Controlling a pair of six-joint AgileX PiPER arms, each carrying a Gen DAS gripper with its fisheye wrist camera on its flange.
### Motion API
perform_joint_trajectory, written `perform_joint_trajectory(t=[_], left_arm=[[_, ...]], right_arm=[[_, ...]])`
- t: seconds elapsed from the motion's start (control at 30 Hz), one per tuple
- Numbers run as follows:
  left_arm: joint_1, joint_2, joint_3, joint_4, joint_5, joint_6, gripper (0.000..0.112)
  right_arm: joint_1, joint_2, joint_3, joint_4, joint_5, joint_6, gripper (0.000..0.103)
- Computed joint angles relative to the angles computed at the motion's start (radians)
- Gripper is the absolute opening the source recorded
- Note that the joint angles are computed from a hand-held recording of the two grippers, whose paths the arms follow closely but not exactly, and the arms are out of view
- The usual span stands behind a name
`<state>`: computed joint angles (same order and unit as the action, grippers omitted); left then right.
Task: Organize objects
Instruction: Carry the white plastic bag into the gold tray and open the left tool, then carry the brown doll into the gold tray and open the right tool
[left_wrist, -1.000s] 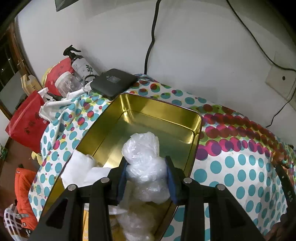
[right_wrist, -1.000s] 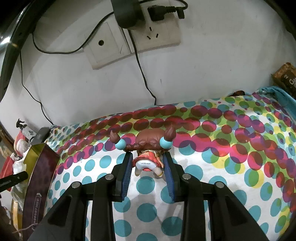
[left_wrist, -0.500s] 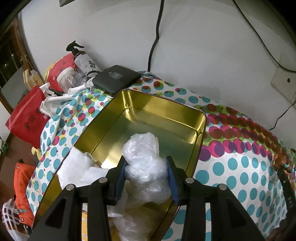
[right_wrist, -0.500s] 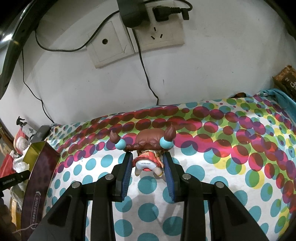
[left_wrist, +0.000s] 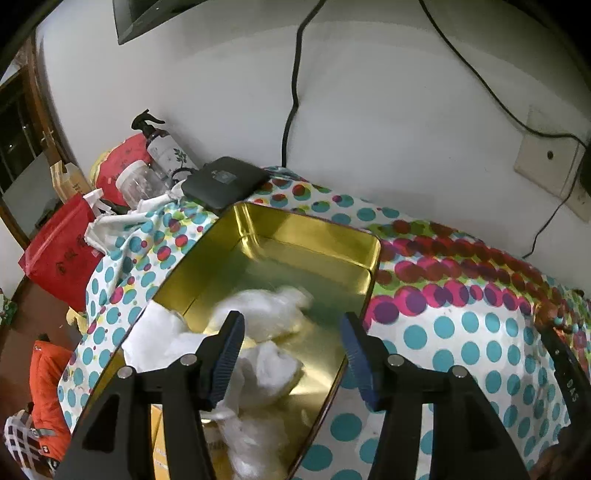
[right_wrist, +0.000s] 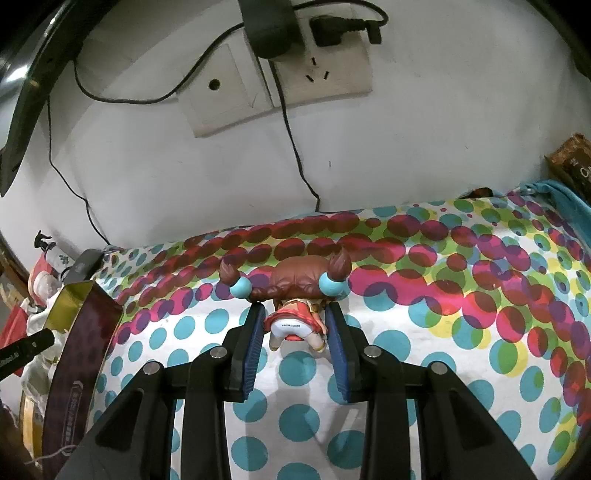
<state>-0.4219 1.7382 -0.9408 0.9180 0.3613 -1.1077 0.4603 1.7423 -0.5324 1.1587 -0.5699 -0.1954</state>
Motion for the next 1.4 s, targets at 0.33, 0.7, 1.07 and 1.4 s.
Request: perform_joint_trajectory(t=[0.33,0.7,1.07,1.4], left_arm=[[-0.095,-0.091,0.096,0.130,0.044,-0.108,0.056],[-0.078,-0.244,0.204,0.024,0.007,0.084,0.056],[0.067,-0.337,0.232,-0.327,-0.049,0.516,0.056],[0.299,-0.417,0.294,-0.829,-0.091,1.063,0.058]], right_arm=[[0.013,-0.002,0.000,0.019,-0.015,-0.024,0.031],[0.084,-0.009,-0.004,-0.019,-0.086,-0.030,0.031],[0.150,0.021,-0.029,-0.224,-0.106,0.059,0.031],[0.234,0.044,-0.149,-0.012,-0.052,-0.213,0.032]])
